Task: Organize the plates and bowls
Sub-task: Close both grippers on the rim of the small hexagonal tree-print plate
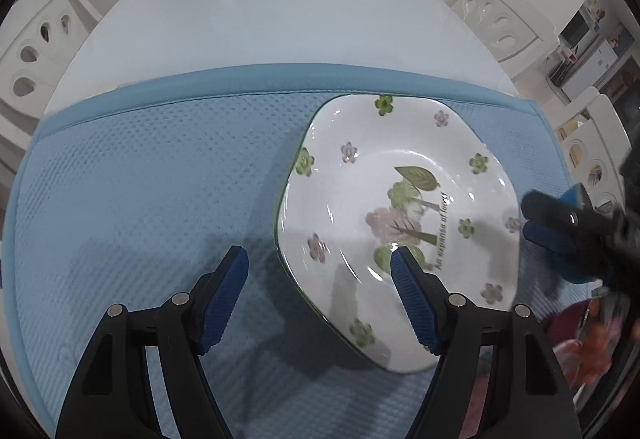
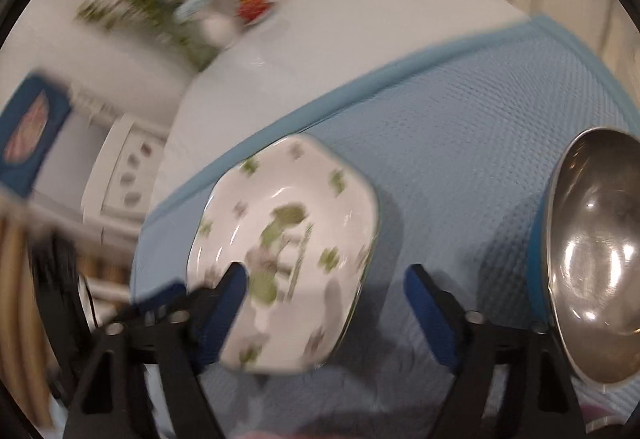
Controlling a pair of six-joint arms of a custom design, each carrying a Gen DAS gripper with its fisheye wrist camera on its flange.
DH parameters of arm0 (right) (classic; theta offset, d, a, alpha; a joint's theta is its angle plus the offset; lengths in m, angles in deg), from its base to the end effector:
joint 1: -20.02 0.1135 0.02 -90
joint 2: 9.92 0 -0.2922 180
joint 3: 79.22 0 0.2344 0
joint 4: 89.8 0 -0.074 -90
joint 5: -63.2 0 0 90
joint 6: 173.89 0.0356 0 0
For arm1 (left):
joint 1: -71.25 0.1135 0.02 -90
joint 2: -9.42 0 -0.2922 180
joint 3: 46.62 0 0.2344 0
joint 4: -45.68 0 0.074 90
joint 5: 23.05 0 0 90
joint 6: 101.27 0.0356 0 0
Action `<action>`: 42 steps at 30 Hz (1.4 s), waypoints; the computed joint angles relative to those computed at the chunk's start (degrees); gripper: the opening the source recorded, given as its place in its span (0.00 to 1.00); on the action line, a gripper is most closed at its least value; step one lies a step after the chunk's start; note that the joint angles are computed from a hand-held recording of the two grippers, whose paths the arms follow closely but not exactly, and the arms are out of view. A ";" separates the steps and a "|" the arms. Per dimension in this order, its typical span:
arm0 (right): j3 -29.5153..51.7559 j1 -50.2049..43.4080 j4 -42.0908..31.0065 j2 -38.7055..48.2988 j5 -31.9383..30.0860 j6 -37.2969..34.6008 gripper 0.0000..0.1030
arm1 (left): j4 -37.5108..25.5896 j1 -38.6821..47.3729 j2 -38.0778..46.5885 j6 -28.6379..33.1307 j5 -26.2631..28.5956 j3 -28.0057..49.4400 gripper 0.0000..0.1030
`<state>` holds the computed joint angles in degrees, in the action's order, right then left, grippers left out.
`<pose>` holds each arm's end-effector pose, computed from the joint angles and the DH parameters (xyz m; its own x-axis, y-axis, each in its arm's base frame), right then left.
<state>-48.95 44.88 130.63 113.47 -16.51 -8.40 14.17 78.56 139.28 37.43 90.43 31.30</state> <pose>0.2151 0.0927 0.0367 -0.4862 0.8246 -0.2894 0.6196 0.5588 0.5512 0.3628 0.0322 0.0473 -0.7042 0.6044 -0.3727 0.6930 0.6992 -0.1756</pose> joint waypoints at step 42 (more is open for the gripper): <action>17.35 -10.70 -23.55 5.44 -14.57 -20.81 0.24 | 10.39 -3.56 0.35 1.14 0.75 -7.72 0.62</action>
